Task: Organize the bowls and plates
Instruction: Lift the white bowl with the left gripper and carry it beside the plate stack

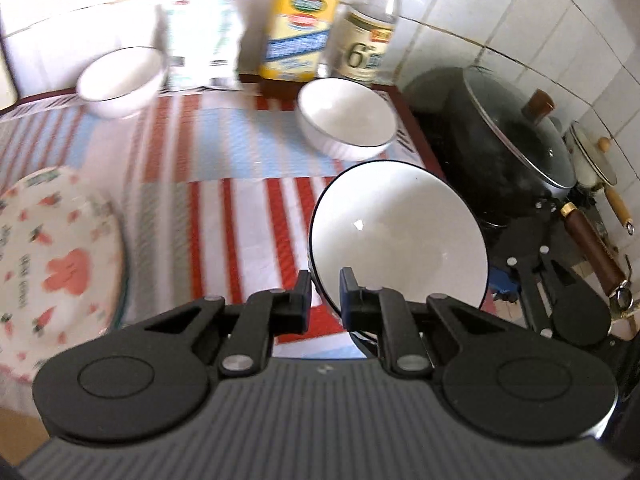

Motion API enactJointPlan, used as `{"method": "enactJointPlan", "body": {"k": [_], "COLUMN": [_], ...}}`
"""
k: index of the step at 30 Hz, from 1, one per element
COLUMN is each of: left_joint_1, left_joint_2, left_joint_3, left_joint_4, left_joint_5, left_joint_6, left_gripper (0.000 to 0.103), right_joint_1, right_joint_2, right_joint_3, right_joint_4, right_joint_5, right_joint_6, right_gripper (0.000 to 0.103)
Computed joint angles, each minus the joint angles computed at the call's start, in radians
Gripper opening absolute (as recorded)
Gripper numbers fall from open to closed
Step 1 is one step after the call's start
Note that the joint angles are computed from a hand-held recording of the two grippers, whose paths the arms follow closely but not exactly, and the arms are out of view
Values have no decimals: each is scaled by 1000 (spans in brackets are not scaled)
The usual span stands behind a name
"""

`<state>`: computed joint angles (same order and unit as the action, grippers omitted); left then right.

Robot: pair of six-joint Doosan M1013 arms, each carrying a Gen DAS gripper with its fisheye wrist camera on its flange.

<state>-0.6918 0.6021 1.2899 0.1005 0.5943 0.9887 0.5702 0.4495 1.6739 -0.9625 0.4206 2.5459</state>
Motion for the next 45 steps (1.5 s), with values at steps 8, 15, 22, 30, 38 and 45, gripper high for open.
{"method": "enactJointPlan", "body": {"k": [8,15,22,30,38,45], "left_joint_1": [16,39,63,83,92,99], "left_joint_2": [-62,-61,-22,14,38,43], "left_joint_3": [104,128,102,64,22,-11], "left_joint_4": [71,73,18,-57,-86,-142], "left_joint_5": [-14,-20,-4,15,76,144], "left_joint_6": [-145,-185,-127,-81,-68,-45], "left_gripper": [13,12,13,13,13,13], "right_joint_1": [29,33,26,12,5,-5], "right_joint_2": [18,58,107,142,159,161], "right_joint_3": [-41,-85,-126,-161,-176,-188], "right_joint_4": [141,263,330,393,411,522], "right_joint_5": [-29,-40,-35,-24,-27,1], "right_joint_6": [-224,-357,-403,-480,-504,-570], "right_gripper": [92,92,92,92,93,93]}}
